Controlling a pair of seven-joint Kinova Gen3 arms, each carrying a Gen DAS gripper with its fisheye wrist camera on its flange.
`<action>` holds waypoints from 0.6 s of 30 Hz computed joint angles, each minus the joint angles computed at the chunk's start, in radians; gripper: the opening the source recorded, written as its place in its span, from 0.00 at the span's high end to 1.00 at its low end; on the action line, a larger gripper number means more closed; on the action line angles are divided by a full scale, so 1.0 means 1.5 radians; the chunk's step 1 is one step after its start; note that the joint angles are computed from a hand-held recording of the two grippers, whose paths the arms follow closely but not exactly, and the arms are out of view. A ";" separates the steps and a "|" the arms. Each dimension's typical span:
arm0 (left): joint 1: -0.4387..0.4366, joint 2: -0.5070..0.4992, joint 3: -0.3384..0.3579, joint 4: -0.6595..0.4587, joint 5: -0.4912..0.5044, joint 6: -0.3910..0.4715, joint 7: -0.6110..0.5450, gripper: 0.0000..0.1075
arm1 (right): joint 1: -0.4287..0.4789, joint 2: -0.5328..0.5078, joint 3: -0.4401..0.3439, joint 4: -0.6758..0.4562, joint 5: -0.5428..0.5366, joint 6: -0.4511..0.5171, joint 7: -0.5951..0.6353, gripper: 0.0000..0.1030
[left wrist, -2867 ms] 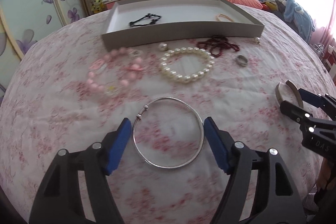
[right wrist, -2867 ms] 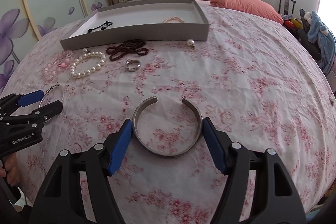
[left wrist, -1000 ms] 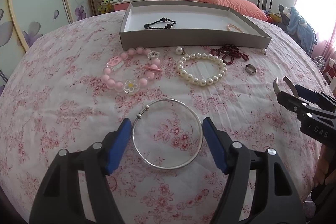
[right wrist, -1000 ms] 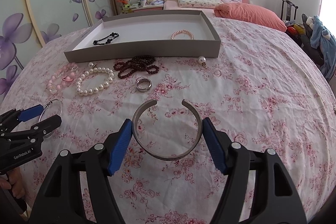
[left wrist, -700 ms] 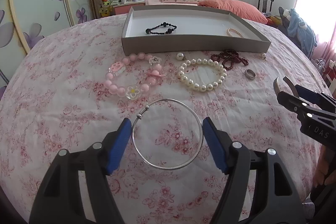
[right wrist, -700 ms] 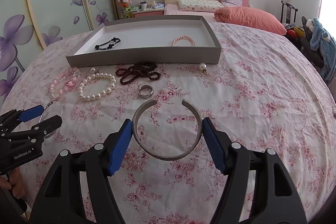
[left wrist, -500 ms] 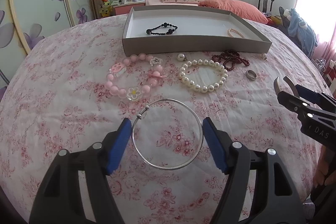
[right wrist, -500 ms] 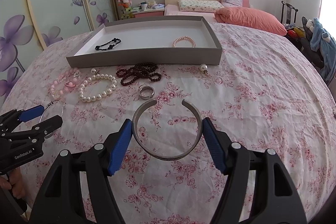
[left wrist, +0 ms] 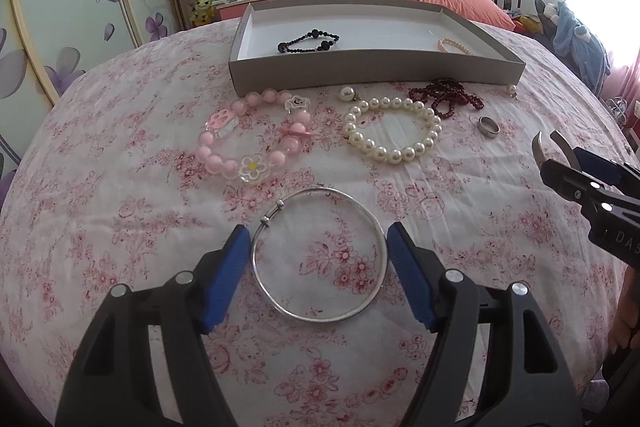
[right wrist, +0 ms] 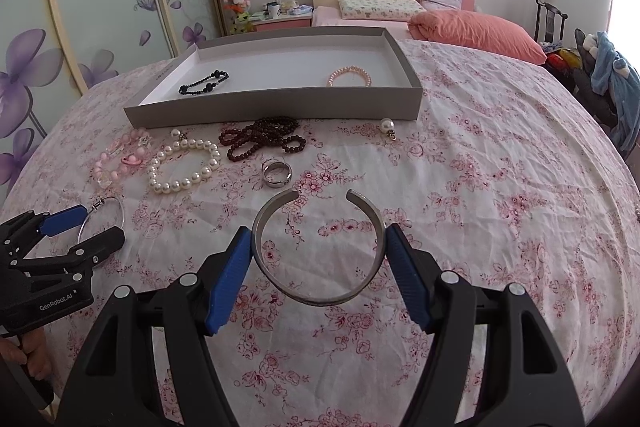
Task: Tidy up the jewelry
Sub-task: 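Lift both silver bangles and carry them over the white tray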
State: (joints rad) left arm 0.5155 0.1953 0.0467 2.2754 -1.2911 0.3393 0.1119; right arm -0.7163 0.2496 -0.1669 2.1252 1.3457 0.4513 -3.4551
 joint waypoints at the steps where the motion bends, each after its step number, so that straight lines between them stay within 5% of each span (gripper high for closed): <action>1: 0.000 0.000 0.000 0.000 0.000 0.000 0.000 0.35 | 0.000 0.000 0.000 0.000 -0.002 0.001 0.002 0.34; 10: -0.004 -0.008 -0.005 0.009 -0.033 -0.008 0.048 0.37 | 0.003 -0.007 -0.003 0.010 0.032 0.002 -0.037 0.34; 18: -0.028 -0.046 0.036 0.033 -0.150 0.012 0.174 0.37 | 0.017 -0.019 -0.023 0.019 0.085 0.008 -0.096 0.34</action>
